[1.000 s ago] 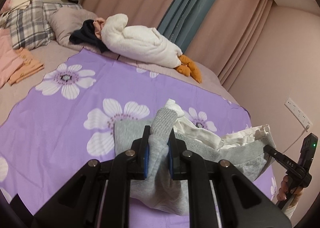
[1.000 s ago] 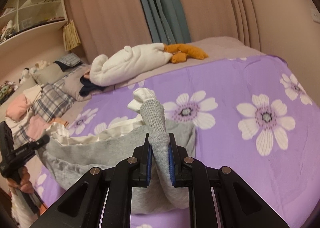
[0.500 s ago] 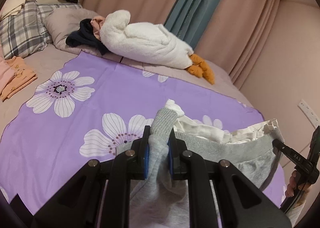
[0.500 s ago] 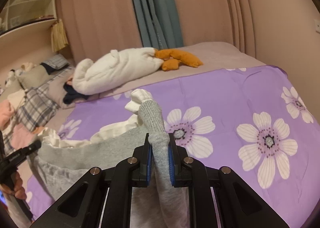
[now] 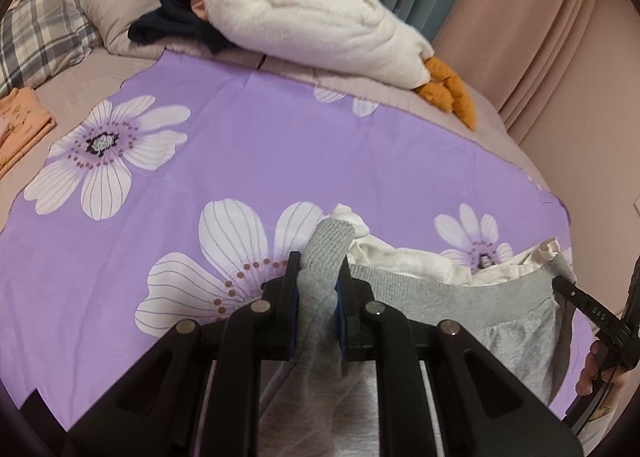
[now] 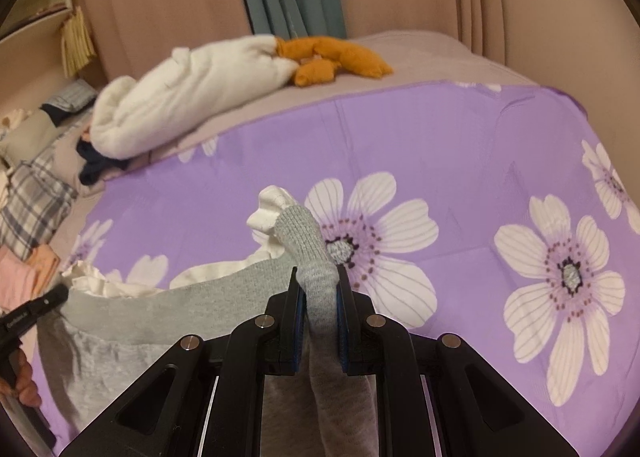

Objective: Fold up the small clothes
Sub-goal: 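Lift the grasped shirt edge up with both grippers, then carry the raised edge over the shirt body with both grippers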

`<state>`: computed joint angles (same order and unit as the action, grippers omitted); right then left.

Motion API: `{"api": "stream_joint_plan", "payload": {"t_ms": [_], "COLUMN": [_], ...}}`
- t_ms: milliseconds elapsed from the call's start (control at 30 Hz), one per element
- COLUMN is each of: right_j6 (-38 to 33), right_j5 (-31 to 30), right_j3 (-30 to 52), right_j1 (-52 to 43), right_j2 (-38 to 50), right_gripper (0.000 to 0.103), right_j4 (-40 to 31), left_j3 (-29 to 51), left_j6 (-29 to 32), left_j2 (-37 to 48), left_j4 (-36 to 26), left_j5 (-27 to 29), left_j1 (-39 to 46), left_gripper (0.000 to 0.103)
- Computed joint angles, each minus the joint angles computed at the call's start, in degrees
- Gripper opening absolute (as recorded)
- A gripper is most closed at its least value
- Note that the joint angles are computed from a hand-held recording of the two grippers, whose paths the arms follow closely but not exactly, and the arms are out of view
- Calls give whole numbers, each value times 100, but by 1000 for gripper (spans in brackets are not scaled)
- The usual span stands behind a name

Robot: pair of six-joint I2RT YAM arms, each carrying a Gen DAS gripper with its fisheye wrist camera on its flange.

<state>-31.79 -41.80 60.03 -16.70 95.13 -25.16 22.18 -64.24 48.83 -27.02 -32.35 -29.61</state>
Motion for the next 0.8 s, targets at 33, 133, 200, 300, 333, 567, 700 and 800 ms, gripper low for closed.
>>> {"api": "stream_joint_plan", "payload": {"t_ms": [33, 133, 200, 300, 333, 567, 700, 800], "right_j6": [37, 160, 245, 329, 344, 475, 468, 509], "right_j5": [64, 195, 306, 548, 615, 1004, 1207, 1274], "right_j3": [30, 156, 199, 157, 138, 245, 207, 221], "right_j1": [50, 178, 254, 354, 382, 506, 575, 590], "right_j2": [94, 364, 488, 610, 651, 1037, 1115, 1199], "right_gripper": [14, 14, 14, 13, 13, 12, 12, 12], "right_j4": [35, 87, 165, 375, 424, 600, 708, 737], "left_j3": [-24, -111, -115, -166, -170, -282, -373, -429], "left_j6": [79, 264, 366, 487, 513, 730, 766, 797], "left_j2": [81, 381, 699, 1061, 1152, 1800, 1953, 2014], "left_j4": [109, 453, 644, 955, 1019, 1558, 1778, 1874], "left_j5": [80, 266, 298, 462, 490, 886, 1067, 1124], "left_j1": [110, 374, 492, 696, 749, 1174, 1352, 1450], "left_gripper": [14, 14, 14, 14, 15, 16, 17, 17]}}
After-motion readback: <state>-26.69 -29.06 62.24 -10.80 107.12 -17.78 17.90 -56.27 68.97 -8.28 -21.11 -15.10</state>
